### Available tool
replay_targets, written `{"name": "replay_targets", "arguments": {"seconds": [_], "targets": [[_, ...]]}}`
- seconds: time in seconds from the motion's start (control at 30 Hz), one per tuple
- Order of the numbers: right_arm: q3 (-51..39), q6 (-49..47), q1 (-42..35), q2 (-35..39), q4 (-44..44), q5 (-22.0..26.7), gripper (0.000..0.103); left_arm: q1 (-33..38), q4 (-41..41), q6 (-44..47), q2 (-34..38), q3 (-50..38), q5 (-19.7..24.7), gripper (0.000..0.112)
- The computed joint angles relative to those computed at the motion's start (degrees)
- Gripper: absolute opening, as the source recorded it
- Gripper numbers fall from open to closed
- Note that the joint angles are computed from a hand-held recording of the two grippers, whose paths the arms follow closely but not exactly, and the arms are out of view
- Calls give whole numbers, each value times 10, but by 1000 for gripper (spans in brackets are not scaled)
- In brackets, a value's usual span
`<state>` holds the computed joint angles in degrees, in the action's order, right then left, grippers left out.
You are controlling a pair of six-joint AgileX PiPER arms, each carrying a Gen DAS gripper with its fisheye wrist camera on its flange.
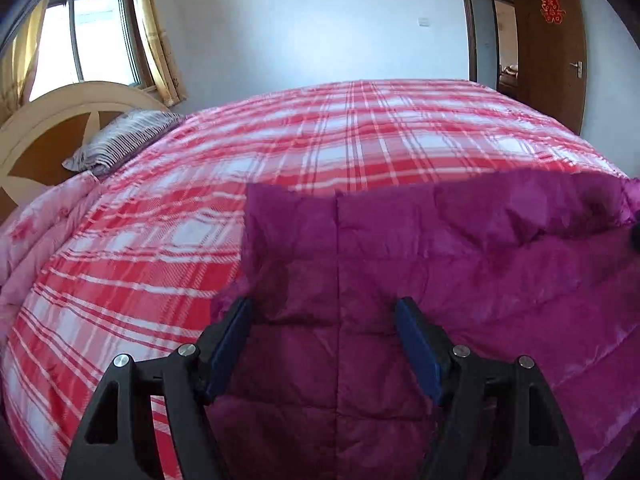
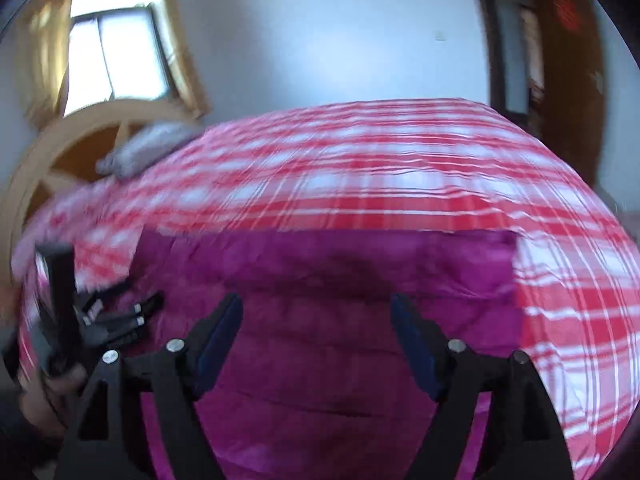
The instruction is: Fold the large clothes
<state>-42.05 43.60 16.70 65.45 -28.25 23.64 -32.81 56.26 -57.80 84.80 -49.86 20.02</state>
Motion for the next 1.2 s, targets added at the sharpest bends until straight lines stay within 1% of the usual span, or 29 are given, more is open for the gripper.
{"name": "replay_targets", "arguments": {"seconds": [0.03, 0.07, 0.1, 0.13, 0.17, 0.2, 0.27, 0.33, 0.37, 0.43, 0.5, 0.53, 0.6, 0.7, 0.8, 0.93, 1.07, 1.13, 1.2], "targets": [[-13, 9, -1, 30, -6, 0, 76, -3, -1, -1, -10, -2, -3, 74], [-24, -3, -12, 53, 11, -4, 76, -9, 5, -9, -26, -1, -8, 74], [-34, -3, -22, 77, 14, -6, 75, -14, 12, -11, -37, -6, -16, 78], [-44, 4, -28, 102, 5, -6, 75, -25, 35, -26, -39, -14, -16, 81], [-47, 13, -33, 118, -5, -10, 72, -35, 66, -50, -35, -21, -8, 87], [-45, 34, -38, 131, -22, -16, 70, -44, 93, -67, -15, -38, 2, 88], [-44, 64, -43, 143, -46, -21, 70, -54, 105, -70, 26, -65, 20, 88], [-49, 96, -37, 151, -76, -17, 70, -48, 76, -32, 84, -106, 32, 88], [-55, 81, -41, 157, -62, -17, 70, -39, 40, 6, 111, -127, 34, 88], [-60, 57, -49, 165, -39, -21, 70, -26, -22, 51, 134, -143, 29, 88], [-63, 41, -60, 174, -18, -35, 71, -3, -96, 104, 145, -147, 4, 88], [-62, 35, -64, 176, -11, -41, 71, 3, -109, 113, 148, -146, -5, 88], [-66, 36, -69, 187, -10, -49, 72, 4, -122, 123, 155, -150, -6, 88], [-74, 37, -71, 199, -9, -51, 73, 12, -168, 164, 166, -159, -7, 91], [-78, 17, -77, 205, 13, -54, 74, 19, -214, 204, 173, -168, -7, 92], [-78, 23, -75, 208, 8, -52, 74, 20, -221, 209, 176, -168, -7, 92], [-83, 37, -70, 213, -7, -43, 75, 18, -223, 211, 181, -175, 2, 93], [-88, 40, -69, 218, -11, -38, 77, 7, -181, 172, 179, -178, 19, 93], [-92, 51, -66, 224, -23, -33, 78, -14, -95, 89, 169, -175, 49, 93]]}}
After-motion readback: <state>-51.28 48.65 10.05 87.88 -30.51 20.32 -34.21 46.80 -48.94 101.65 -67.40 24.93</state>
